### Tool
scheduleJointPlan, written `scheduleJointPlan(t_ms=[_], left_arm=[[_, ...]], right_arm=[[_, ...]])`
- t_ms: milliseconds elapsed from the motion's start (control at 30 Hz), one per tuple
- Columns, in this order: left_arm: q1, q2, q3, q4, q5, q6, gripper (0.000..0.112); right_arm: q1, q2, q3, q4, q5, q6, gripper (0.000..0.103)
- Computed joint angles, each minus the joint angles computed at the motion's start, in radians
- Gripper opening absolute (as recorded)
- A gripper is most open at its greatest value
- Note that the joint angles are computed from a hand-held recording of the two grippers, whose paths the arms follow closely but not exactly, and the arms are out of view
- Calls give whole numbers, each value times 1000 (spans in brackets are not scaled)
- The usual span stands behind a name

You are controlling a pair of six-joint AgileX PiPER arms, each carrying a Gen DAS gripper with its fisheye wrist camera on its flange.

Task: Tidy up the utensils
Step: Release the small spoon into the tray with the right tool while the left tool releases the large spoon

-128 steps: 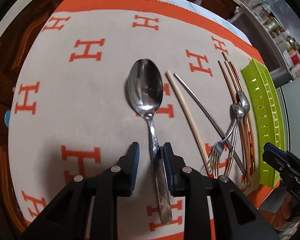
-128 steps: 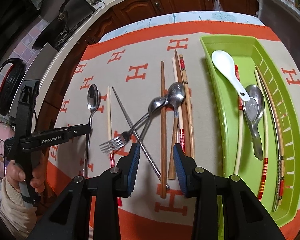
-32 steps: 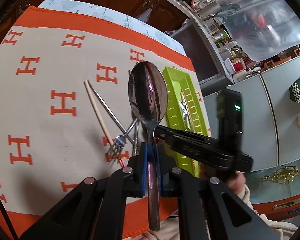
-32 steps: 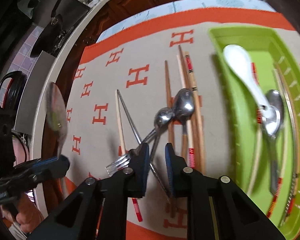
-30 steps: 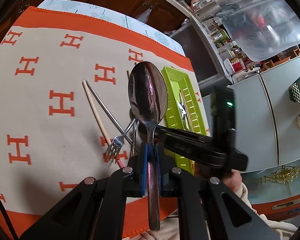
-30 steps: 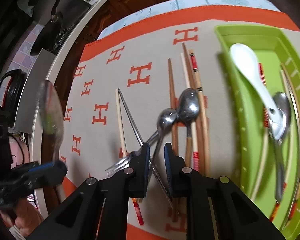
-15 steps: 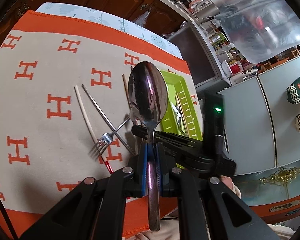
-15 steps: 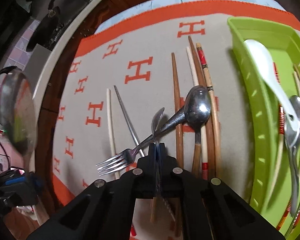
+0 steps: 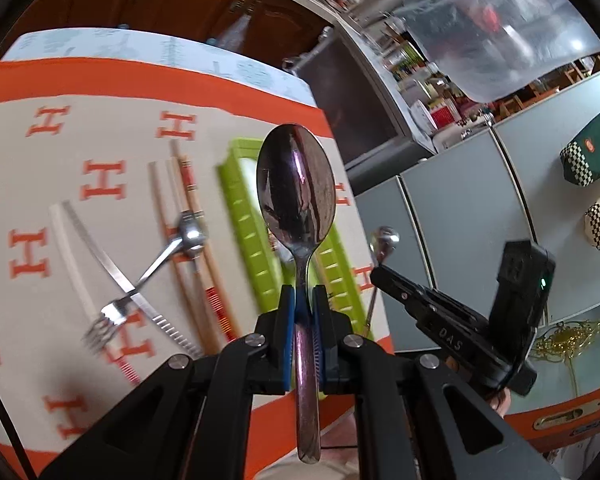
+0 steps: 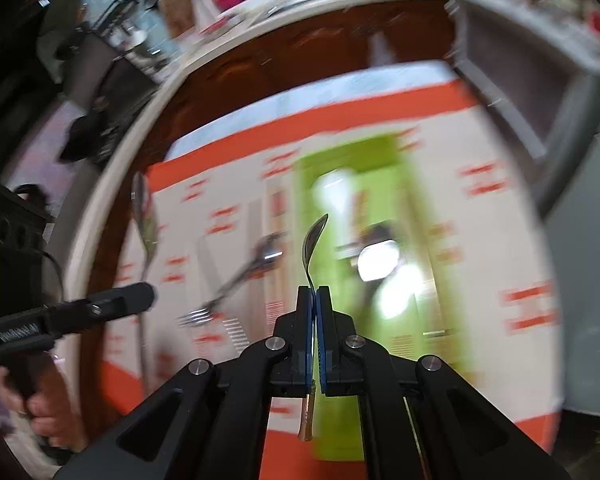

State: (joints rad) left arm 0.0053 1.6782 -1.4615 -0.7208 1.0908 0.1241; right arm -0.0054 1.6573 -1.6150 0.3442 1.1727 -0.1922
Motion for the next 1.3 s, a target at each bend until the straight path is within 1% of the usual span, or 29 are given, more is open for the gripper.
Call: scheduleJointPlan(t_ms=[167,367,500,633,733,833,967,1033,1100,1167,1300], left_arm=[[-127,143,-144,46,-46,-117,6],[-212,290,-266,151,-79,-247,6],[-246,335,-285,227,-105,-311,6],[-266,358,-296,286,-94,-348,6],[-275,354,-289,311,-88,-347,6],[-285,340,-287,340,-88,-352,12],[-279,302,-264,347,-88,-346,13],[-275,269,-233,357,-91,-343,13],[-269,243,-207,364,-89,-342,20],[-261,198,-162,391,-92,-345,23],[-235,113,-66,435,-105,-340,23]], right_arm=[[-82,-2,10,-45,-11,-14,2],[-125,10,26,-53,-38,-60,2],[-145,22,36,-32,-47,-107,2],[-149,33,45,-23,-54,-132,2],[-141,46,47,-30,-59,-137,2],[-137,55,50,-31,-61,-145,2],[-119,75,39,-34,-63,-148,2],[-107,89,28,-33,-57,-149,2],[-90,108,19,-41,-58,-149,2],[-69,131,11,-50,-57,-148,2],[-34,169,4,-73,-61,-142,2]])
